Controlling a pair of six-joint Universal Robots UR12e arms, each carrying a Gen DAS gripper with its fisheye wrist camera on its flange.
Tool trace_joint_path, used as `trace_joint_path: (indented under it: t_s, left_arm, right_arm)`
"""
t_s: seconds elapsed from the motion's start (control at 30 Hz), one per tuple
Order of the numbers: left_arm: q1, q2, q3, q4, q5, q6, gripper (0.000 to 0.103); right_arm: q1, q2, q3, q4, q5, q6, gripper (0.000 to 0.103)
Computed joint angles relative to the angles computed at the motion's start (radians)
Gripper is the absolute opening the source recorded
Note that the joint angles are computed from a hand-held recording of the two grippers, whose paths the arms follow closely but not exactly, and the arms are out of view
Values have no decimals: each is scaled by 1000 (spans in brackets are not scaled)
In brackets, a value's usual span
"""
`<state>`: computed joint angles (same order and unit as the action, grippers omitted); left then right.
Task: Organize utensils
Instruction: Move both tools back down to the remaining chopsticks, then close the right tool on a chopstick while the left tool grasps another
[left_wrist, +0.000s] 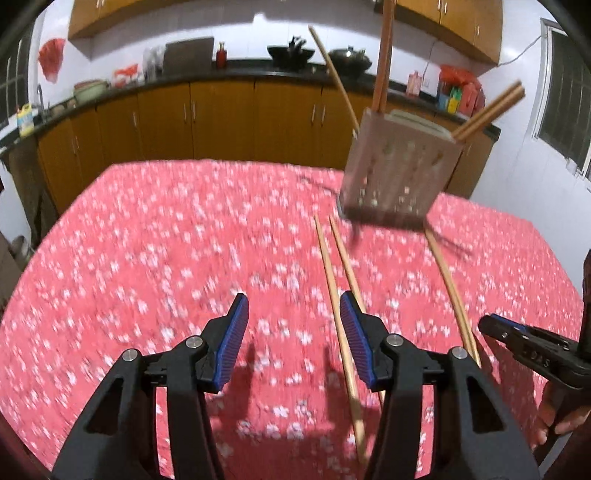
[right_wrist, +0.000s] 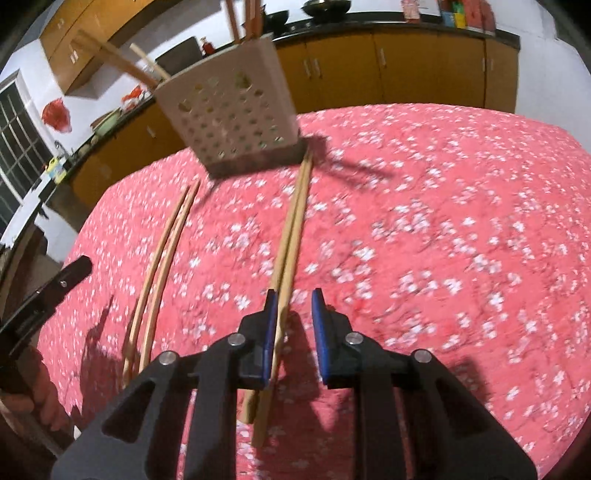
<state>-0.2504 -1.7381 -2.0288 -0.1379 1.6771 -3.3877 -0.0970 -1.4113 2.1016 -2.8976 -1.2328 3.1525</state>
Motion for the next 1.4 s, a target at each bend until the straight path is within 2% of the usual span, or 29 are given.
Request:
trace_joint_path:
  t_s: [0.13,0.3,0.53,0.63,0.73,0.8,0.9,1.13,1.27,1.4]
  left_arm:
    - [-6,-3,-5,-19,-19,-4,47]
    - [-9,-9,-1,-36,-36,-1,43]
    - [-20,-30,14,-66,-63,11,39]
    - [-28,-40,24,-81,-69,31,33]
    - [-38,-50,35,-102,-56,48,26]
    - [-45,-60,46,-125,-41,52,18]
    - [-60,-68,56,-138,16,64,10]
    - [-24,-65,60,-160,79,33,9]
    - [-2,-59,45,-134,67,31,9]
    - [2,-56,38,-122,54,28,10]
  right_arm:
    - [19,5,-5,15,-32,-27,16]
    - [36,15,-10,-13,-123,-22,9]
    - [36,14,-10,-20,-140,-38,9]
    - [38,22,-13,-35,-176,-17,8]
    - [26,23,-14,-35,-174,15,8]
    - [20,23,-13,-35,-170,16,8]
    - [19,23,-11,-38,-173,11,8]
    - [8,35,-22,-53,-220,34,8]
    - [-4,45,-23,-77,-232,42,8]
    - [10,49,-19,-101,-267,14,10]
